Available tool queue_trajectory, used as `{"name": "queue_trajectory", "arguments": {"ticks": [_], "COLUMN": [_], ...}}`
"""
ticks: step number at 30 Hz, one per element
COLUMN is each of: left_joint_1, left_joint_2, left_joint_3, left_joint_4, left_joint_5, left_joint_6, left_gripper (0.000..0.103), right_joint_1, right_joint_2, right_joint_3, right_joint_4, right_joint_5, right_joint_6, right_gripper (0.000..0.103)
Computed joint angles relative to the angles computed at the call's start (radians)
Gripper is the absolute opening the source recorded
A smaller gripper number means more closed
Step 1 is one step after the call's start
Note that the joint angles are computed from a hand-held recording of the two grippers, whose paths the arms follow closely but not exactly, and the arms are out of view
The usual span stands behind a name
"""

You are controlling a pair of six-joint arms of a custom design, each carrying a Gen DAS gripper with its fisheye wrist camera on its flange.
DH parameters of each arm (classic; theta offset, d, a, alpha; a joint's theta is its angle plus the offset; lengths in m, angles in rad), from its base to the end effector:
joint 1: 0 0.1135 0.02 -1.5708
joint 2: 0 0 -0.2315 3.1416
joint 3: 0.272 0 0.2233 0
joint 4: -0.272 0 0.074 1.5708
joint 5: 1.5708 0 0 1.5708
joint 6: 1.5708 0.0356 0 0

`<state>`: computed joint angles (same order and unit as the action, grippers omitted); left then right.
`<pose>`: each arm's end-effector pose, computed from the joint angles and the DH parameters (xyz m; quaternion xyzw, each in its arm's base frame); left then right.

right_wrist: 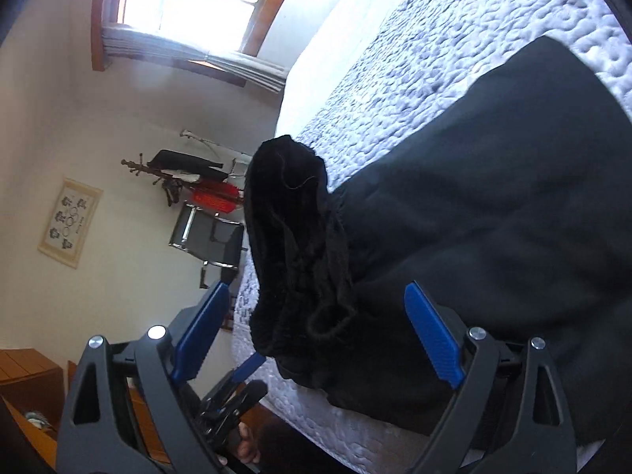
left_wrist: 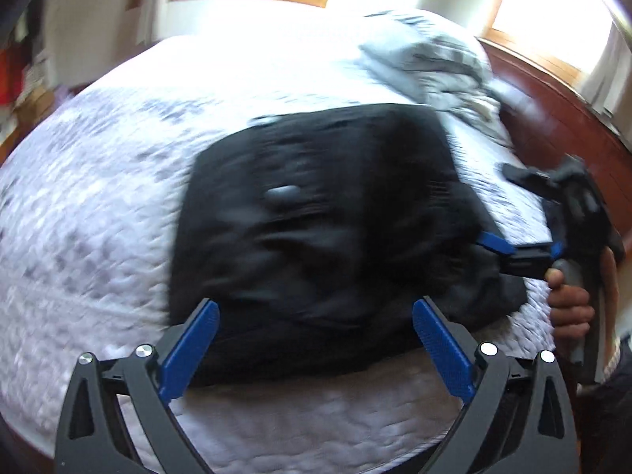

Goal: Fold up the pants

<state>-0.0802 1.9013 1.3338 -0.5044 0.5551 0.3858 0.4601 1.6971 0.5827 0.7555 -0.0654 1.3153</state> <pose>0.3560 -0.0474 0.1759 0.2810 0.8912 -0.2263 0.2751 0.2681 0.1355 0.1381 0.3237 0.7553 0.4585 0.3385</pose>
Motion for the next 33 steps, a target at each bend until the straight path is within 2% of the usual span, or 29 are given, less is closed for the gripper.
{"name": "queue_trajectory", "arguments": {"ticks": [3,9,19,22,24,25,29,33], "left_joint_1": [0.045,0.102,0.115,0.109,0.104,0.107,0.116,0.122], "left_joint_2": [0.087,0.211,0.246,0.254,0.269,0.273,0.271,0.272], "left_joint_3": [0.096,0.250,0.289,0.300,0.321,0.327,0.323,0.325], "left_joint_4": [-0.038,-0.121,-0.134,-0.143,-0.156,-0.162,-0.165,-0.173], "left_joint_5": [-0.056,-0.083,-0.084,-0.088,-0.093,-0.093,-0.095,-0.095], "left_joint_6": [-0.060,-0.123,-0.101,-0.112,-0.124,-0.126,-0.135,-0.144], "left_gripper": [0.099,0.099,0.099,0.099,0.099,0.099,0.099,0.099], "right_joint_1": [-0.015,-0.011,0.044,0.060,0.071,0.074,0.088,0.102], "right_joint_2": [0.043,0.090,0.153,0.161,0.159,0.157,0.138,0.117], "right_joint_3": [0.062,0.228,0.425,0.464,0.485,0.487,0.449,0.481], "right_joint_4": [-0.014,-0.192,-0.419,-0.486,-0.538,-0.552,-0.519,-0.571], "right_joint_5": [-0.023,-0.052,0.006,0.039,0.063,0.072,0.097,0.108], "right_joint_6": [-0.022,-0.088,-0.159,-0.168,-0.177,-0.177,-0.177,-0.221], "right_gripper": [0.091,0.091,0.090,0.080,0.065,0.061,0.031,0.025]}}
